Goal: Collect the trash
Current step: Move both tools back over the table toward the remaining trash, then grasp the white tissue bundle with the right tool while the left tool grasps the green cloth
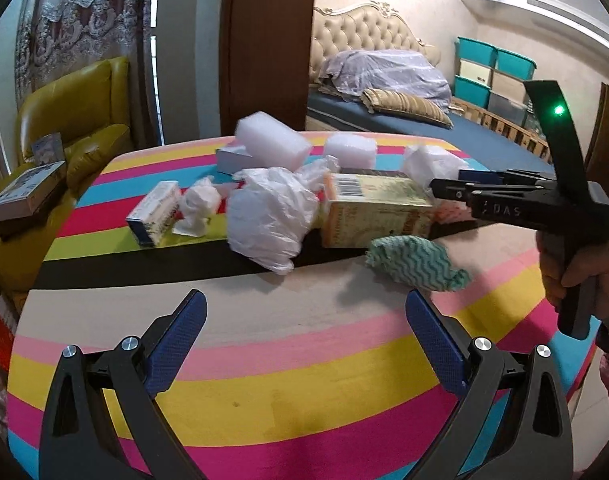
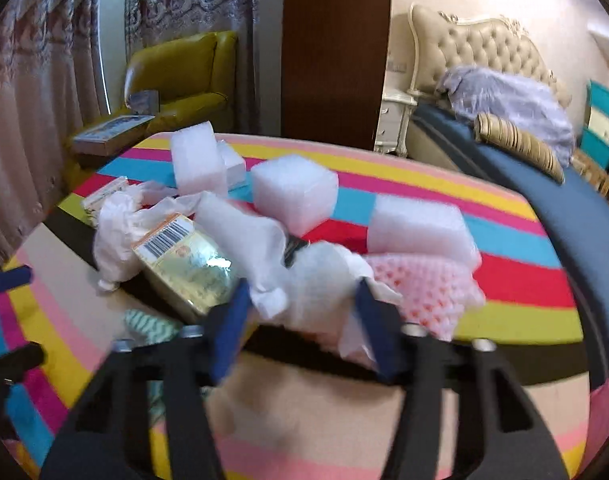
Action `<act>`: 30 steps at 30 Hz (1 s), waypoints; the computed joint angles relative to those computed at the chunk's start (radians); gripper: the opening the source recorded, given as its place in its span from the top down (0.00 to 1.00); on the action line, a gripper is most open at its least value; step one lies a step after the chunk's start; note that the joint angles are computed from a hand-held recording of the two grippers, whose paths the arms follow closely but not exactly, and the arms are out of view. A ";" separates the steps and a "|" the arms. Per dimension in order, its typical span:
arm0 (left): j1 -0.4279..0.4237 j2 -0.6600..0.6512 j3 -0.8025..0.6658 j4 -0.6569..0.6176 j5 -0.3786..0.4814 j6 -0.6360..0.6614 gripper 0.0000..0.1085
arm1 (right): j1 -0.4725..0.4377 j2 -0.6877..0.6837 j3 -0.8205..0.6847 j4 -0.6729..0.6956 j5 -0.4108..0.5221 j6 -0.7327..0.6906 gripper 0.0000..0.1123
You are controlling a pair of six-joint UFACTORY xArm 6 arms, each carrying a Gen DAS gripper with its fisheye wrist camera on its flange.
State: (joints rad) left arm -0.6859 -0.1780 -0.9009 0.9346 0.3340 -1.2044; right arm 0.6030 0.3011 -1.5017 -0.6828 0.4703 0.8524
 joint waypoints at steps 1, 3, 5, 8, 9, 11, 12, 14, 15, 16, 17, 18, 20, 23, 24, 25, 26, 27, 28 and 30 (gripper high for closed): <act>-0.003 0.007 -0.004 -0.006 -0.003 0.007 0.13 | 0.001 -0.020 0.026 -0.017 -0.006 0.020 0.89; -0.013 0.028 -0.020 -0.022 -0.009 0.025 0.13 | -0.004 -0.089 0.120 -0.050 -0.068 0.079 0.97; -0.022 0.049 -0.037 -0.038 -0.018 0.040 0.13 | 0.000 -0.154 0.191 -0.143 -0.081 0.175 0.97; -0.034 0.080 -0.063 -0.058 -0.026 0.051 0.13 | 0.013 -0.254 0.299 -0.256 -0.084 0.292 0.97; -0.037 0.091 -0.072 -0.077 -0.030 0.064 0.13 | 0.015 -0.273 0.321 -0.264 -0.079 0.308 0.97; -0.045 0.113 -0.088 -0.123 -0.036 0.103 0.13 | 0.015 -0.322 0.375 -0.273 -0.078 0.349 0.97; -0.048 0.117 -0.093 -0.129 -0.036 0.112 0.13 | 0.013 -0.350 0.406 -0.272 -0.079 0.371 0.97; -0.055 0.128 -0.105 -0.121 -0.027 0.114 0.13 | 0.007 -0.397 0.457 -0.272 -0.068 0.420 0.90; -0.056 0.132 -0.108 -0.121 -0.025 0.114 0.13 | 0.005 -0.412 0.472 -0.292 -0.059 0.454 0.71; -0.056 0.137 -0.111 -0.125 -0.026 0.115 0.13 | 0.001 -0.430 0.489 -0.325 -0.050 0.494 0.46; -0.055 0.141 -0.110 -0.143 -0.033 0.124 0.13 | -0.001 -0.447 0.502 -0.366 -0.035 0.537 0.39; -0.055 0.142 -0.108 -0.147 -0.036 0.125 0.13 | -0.001 -0.459 0.511 -0.384 -0.018 0.558 0.38; -0.052 0.139 -0.106 -0.139 -0.033 0.121 0.13 | -0.004 -0.488 0.541 -0.390 -0.020 0.571 0.39; -0.043 0.135 -0.101 -0.133 -0.030 0.104 0.13 | -0.004 -0.500 0.553 -0.386 -0.030 0.568 0.39; -0.039 0.135 -0.098 -0.145 -0.034 0.107 0.13 | -0.001 -0.494 0.546 -0.380 -0.033 0.561 0.39; -0.037 0.132 -0.095 -0.149 -0.038 0.104 0.13 | 0.000 -0.486 0.540 -0.374 -0.042 0.556 0.39; -0.035 0.129 -0.091 -0.147 -0.041 0.099 0.13 | 0.003 -0.472 0.529 -0.365 -0.055 0.550 0.39; -0.034 0.124 -0.088 -0.132 -0.038 0.086 0.13 | 0.008 -0.454 0.514 -0.357 -0.062 0.543 0.39; -0.033 0.117 -0.084 -0.104 -0.029 0.063 0.13 | 0.014 -0.429 0.492 -0.344 -0.069 0.527 0.39; -0.030 0.100 -0.070 -0.071 -0.024 0.034 0.13 | 0.028 -0.378 0.445 -0.317 -0.069 0.490 0.39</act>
State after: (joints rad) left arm -0.7164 -0.0776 -0.9709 0.8639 0.3102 -1.1703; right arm 0.6307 -0.0769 -1.0567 -0.9997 0.4016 1.3427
